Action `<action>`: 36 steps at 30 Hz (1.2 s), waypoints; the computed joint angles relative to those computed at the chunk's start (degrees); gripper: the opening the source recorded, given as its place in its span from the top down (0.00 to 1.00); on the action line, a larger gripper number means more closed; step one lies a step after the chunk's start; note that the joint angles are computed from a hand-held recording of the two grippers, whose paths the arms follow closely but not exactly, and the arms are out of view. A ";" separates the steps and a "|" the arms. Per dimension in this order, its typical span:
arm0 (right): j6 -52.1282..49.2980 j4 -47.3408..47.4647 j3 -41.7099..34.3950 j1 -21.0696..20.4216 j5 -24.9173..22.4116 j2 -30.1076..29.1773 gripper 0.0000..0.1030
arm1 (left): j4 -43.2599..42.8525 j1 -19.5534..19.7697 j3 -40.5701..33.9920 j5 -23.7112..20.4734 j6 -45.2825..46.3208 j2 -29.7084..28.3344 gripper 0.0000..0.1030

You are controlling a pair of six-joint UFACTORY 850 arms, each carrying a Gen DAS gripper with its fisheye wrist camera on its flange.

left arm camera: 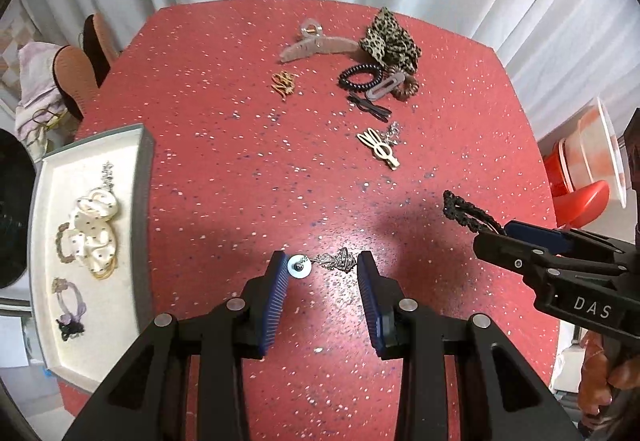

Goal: Organize jewelry
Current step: 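Carry the chain charm with the left tool into the tray while the right tool carries the black clip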

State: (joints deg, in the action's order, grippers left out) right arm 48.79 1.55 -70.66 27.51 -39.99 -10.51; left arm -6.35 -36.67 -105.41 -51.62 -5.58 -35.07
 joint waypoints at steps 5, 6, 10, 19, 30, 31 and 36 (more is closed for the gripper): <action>1.04 -1.02 -2.67 1.11 -1.40 -0.75 0.48 | 0.10 0.92 0.92 -0.39 -0.01 1.77 0.64; 1.22 -1.28 -3.43 1.41 -1.79 -1.00 0.48 | 0.13 1.04 1.12 -0.42 -0.07 2.07 0.64; 1.38 -1.96 -5.83 2.27 -3.08 -1.86 0.48 | -0.04 1.88 2.48 -0.42 0.04 3.76 0.64; 0.60 -2.94 -12.81 4.15 -5.98 -5.31 0.48 | 0.11 4.14 3.95 -0.09 -0.48 6.62 0.64; -3.90 -2.78 -25.19 6.38 -9.55 -12.74 0.48 | 0.66 8.02 7.04 1.11 -2.05 10.16 0.64; -4.31 -2.70 -26.25 6.55 -9.85 -13.40 0.48 | 0.64 8.40 7.45 1.26 -2.11 10.51 0.64; -7.23 -1.87 -33.44 7.53 -11.92 -18.11 0.48 | 1.08 10.85 10.07 2.32 -3.05 12.69 0.64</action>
State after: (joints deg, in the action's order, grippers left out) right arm 41.56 -0.32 -104.10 35.04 -51.91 -28.62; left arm -5.27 -25.82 -95.34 -49.30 -8.63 -22.38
